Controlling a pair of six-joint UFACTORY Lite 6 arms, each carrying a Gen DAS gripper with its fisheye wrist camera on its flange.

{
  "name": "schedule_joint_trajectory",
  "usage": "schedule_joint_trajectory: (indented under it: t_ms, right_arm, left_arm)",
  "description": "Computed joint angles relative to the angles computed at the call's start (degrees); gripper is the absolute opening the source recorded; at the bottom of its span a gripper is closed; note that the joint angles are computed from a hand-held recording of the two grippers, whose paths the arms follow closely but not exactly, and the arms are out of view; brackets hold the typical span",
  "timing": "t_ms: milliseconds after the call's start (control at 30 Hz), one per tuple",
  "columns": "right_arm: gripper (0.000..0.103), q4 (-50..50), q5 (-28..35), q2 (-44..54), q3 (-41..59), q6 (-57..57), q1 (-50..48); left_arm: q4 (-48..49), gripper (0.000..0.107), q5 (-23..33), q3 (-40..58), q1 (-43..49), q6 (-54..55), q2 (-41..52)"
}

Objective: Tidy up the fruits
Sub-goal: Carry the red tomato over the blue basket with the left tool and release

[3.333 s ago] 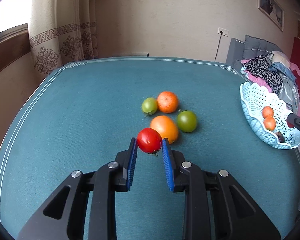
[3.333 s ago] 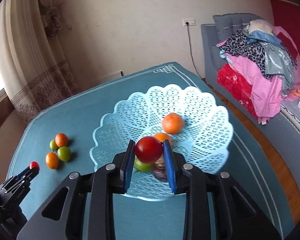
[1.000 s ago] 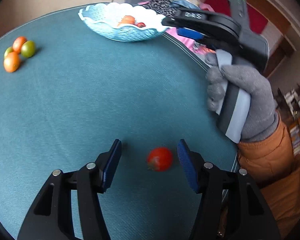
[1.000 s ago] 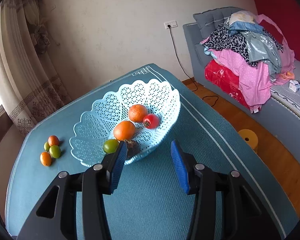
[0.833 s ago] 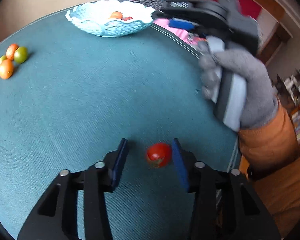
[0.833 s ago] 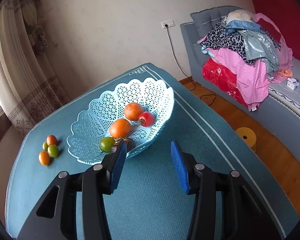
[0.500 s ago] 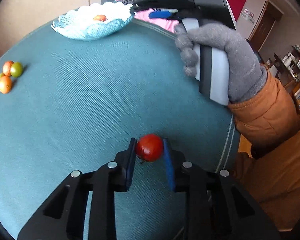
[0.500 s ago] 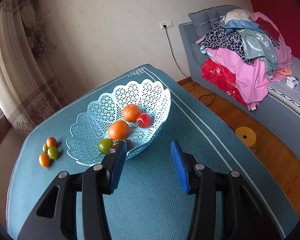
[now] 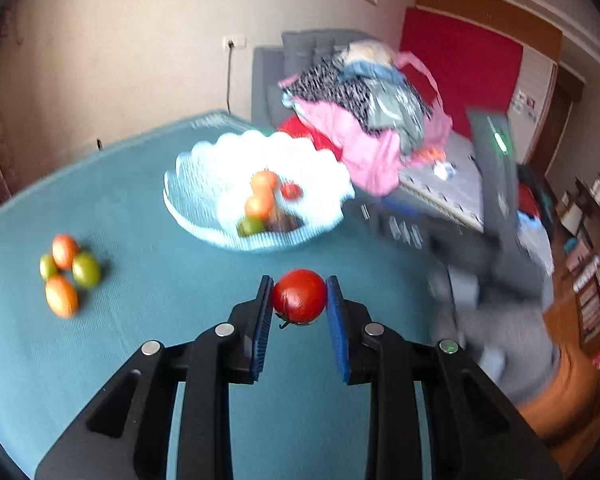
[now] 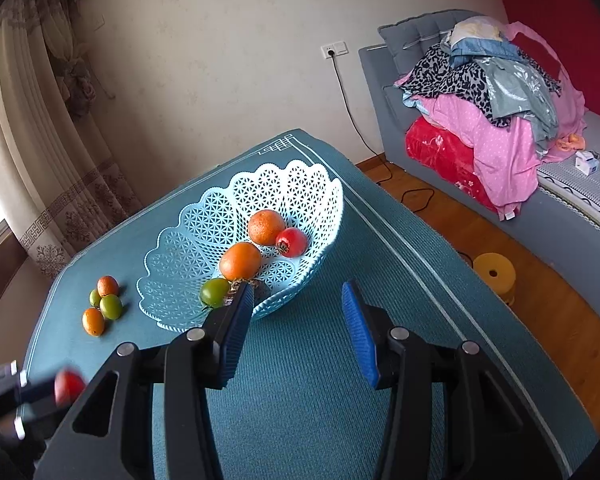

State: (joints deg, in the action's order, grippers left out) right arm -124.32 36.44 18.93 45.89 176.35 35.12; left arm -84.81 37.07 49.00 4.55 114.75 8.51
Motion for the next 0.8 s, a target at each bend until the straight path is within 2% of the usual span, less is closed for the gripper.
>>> schedule_joint_trajectory:
  t_ms: [100, 300, 567, 600, 633, 700, 800]
  right_arm:
    - [0.047, -0.8, -0.2, 0.0, -0.2, 0.7, -0.2]
    - [0.047, -2.1, -0.8, 0.3, -0.2, 1.8, -0.7]
    - [0.052, -2.0, -1.4, 1.6, 0.8, 1.6, -1.0]
    - [0.052, -1.8, -1.5, 1.6, 0.9, 1.4, -1.0]
    - [0.053, -1.5, -1.5, 1.7, 1.0, 1.0, -1.0]
    - [0.054, -1.3, -1.5, 1.6, 1.1, 0.8, -1.0]
    - [0.054, -0.1, -1.5, 1.7, 1.3, -0.4, -0.8]
  left_arm:
    - [-3.3, 0.027, -3.3, 7.0, -3.5, -1.3, 6.1]
    - [-2.6, 0.027, -8.0, 17.4, -6.0, -6.0, 15.1]
    - [-2.8, 0.027, -13.1, 25.1, -8.0, -9.0, 23.7]
    - [-2.3, 0.031, -13.2, 26.0, -8.0, -9.8, 24.4]
    - [-2.4, 0.047, -13.2, 26.2, -8.0, -10.1, 24.7]
    - [-5.8, 0.074, -12.6, 26.2, -7.4, -7.6, 24.8]
    - [-12.1, 0.076, -12.4, 24.8, -6.6, -1.4, 24.0]
